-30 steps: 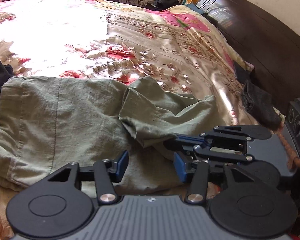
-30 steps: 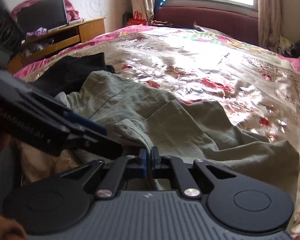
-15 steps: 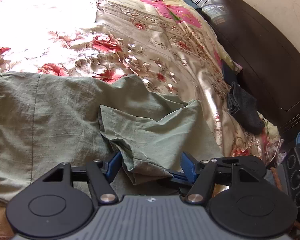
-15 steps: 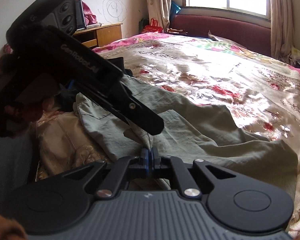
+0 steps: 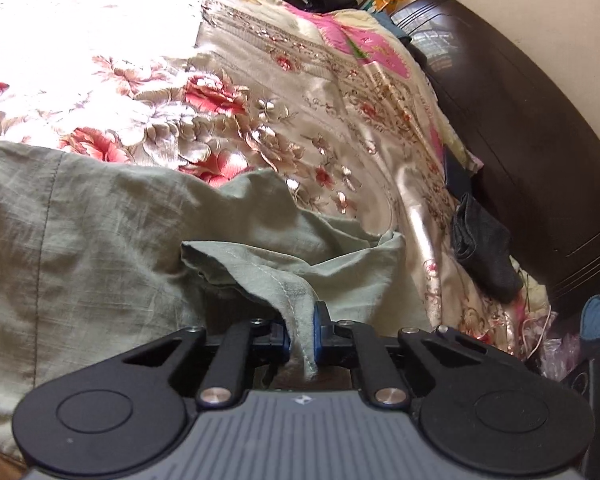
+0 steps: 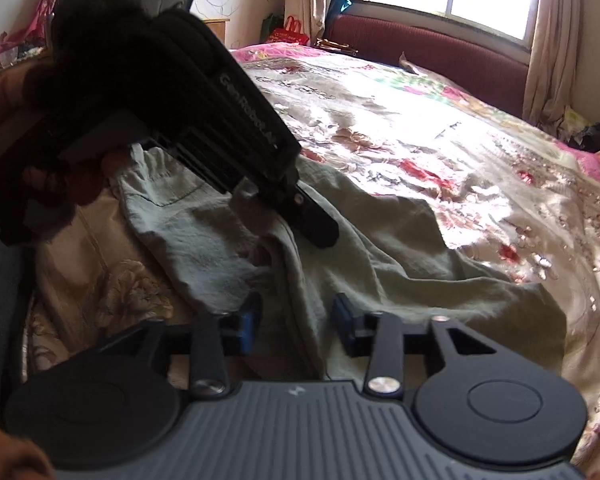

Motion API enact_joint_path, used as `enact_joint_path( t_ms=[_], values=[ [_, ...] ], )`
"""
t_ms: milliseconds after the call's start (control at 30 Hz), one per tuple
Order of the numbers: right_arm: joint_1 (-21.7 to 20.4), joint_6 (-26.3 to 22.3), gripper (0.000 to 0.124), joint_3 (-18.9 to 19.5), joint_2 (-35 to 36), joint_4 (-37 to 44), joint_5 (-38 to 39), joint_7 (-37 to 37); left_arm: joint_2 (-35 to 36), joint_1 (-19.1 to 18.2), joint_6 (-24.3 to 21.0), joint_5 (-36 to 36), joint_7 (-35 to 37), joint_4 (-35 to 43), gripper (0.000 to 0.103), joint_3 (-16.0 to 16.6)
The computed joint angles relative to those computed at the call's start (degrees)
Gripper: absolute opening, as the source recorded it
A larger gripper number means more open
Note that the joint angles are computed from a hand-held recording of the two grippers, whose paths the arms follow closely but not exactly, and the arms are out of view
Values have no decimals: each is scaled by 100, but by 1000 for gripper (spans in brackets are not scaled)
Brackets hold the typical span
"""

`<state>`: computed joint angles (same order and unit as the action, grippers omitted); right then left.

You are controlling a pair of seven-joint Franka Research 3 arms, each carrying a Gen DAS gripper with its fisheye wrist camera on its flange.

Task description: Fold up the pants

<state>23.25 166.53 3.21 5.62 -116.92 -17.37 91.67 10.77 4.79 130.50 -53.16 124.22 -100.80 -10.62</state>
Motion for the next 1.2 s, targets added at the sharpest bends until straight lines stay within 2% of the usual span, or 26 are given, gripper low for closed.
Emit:
enact_joint_path(
  t_ms=[33,67,100,167,200,333,400,467,533,600,633,667,733,800,867,933,1033,1100,1200],
  values=[
    [205,-85,69,-273,31,56,-967,711,-42,33,8,-118,73,-44,25,-1],
    [234,-187,68,-346,66,114,-1532,1150,-63,62,2,-249,137,-69,25,4],
    [229,-259,66,-363,84,149,-1759,1363,-70,83,-23,-361,198,-78,25,11],
    [136,-621,34,-279,145,343,-1545,1442,-59,101,-40,-519,312,-53,25,23],
    [67,-734,3,-212,175,458,-1233,1376,-49,117,-71,-582,354,-26,24,33],
    [-8,-576,4,-67,257,880,-538,1238,-182,258,-71,-1011,731,34,24,113],
    [-1,-239,4,67,341,1131,-55,924,-375,344,50,-1310,1054,-9,24,211],
    [165,255,4,83,529,1384,-30,736,-600,428,187,-1564,1343,-95,24,364],
    [191,404,4,272,793,1639,449,257,-776,434,472,-1472,1467,-242,24,504],
    [242,168,11,453,1201,2004,850,-169,-875,353,1055,-895,1377,-458,25,582],
    [221,-289,24,604,1443,2282,1092,-490,-856,306,1321,-500,1203,-541,25,601],
    [239,-550,30,680,1589,2394,1290,-676,-787,264,1572,54,872,-647,24,623],
    [355,-790,32,620,1656,2378,1483,-801,-666,225,1817,837,362,-823,24,638],
    [448,-920,35,490,1534,2231,1646,-849,-631,200,2135,1328,255,-1069,24,592],
    [414,-976,45,439,1349,2063,1905,-979,-606,199,2348,1575,254,-1216,24,542],
    [339,-935,52,415,1069,1800,2182,-1046,-643,238,2350,1645,264,-1298,25,513],
    [383,-835,60,109,858,1617,1986,-660,-791,224,2519,1862,205,-1490,29,518],
    [513,-796,61,-228,890,1610,1339,-113,-861,208,2566,1705,408,-1558,29,512],
    [630,-1202,59,-762,1073,1822,313,1113,-811,131,2602,1907,252,-1515,29,527]
  ],
)
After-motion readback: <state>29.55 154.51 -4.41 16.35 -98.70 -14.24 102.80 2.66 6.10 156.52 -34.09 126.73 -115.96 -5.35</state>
